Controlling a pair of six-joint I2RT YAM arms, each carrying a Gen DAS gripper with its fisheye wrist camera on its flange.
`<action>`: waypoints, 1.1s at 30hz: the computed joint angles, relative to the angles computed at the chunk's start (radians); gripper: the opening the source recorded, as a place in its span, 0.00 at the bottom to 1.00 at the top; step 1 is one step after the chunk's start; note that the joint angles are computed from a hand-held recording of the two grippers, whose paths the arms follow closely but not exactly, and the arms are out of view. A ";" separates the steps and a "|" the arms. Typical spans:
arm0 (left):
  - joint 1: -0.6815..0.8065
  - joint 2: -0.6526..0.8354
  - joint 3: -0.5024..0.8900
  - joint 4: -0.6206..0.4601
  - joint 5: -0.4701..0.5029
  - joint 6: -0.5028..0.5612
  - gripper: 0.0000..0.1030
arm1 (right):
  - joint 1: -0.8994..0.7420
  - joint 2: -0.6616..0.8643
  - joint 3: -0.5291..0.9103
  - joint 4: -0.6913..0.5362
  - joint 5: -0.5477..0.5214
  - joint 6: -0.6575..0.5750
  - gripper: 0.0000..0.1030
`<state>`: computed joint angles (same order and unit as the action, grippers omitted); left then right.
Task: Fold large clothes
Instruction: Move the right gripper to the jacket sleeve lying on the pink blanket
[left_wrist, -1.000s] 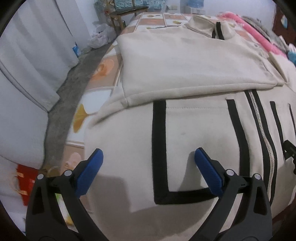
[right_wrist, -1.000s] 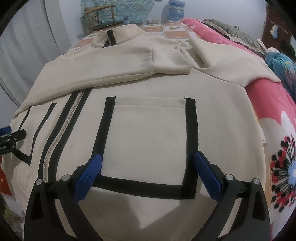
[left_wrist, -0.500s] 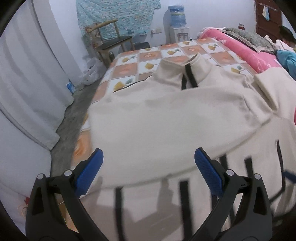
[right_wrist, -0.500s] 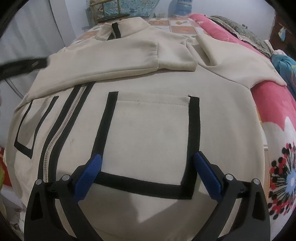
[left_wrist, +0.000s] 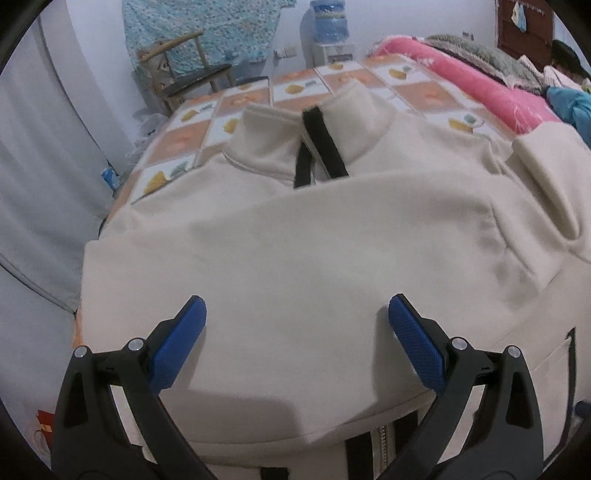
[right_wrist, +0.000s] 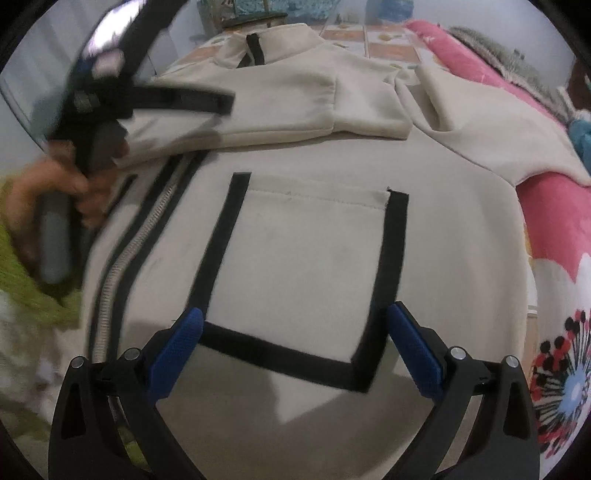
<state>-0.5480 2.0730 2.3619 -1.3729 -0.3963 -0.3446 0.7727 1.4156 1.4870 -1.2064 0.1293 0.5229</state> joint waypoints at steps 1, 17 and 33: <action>-0.002 -0.015 -0.030 0.024 -0.003 0.000 0.93 | -0.028 -0.023 0.017 -0.002 -0.020 -0.012 0.94; 0.033 -0.130 -0.247 0.188 0.086 -0.042 0.94 | -0.894 0.030 0.227 0.027 -0.263 -0.342 0.89; 0.043 -0.149 -0.286 0.219 0.107 -0.047 0.94 | -1.213 0.271 0.291 0.106 -0.574 -0.194 0.80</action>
<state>-0.5051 1.9237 2.0761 -1.1536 -0.2895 -0.3912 -0.4402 1.6861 1.7778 -1.1008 -0.4445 0.3287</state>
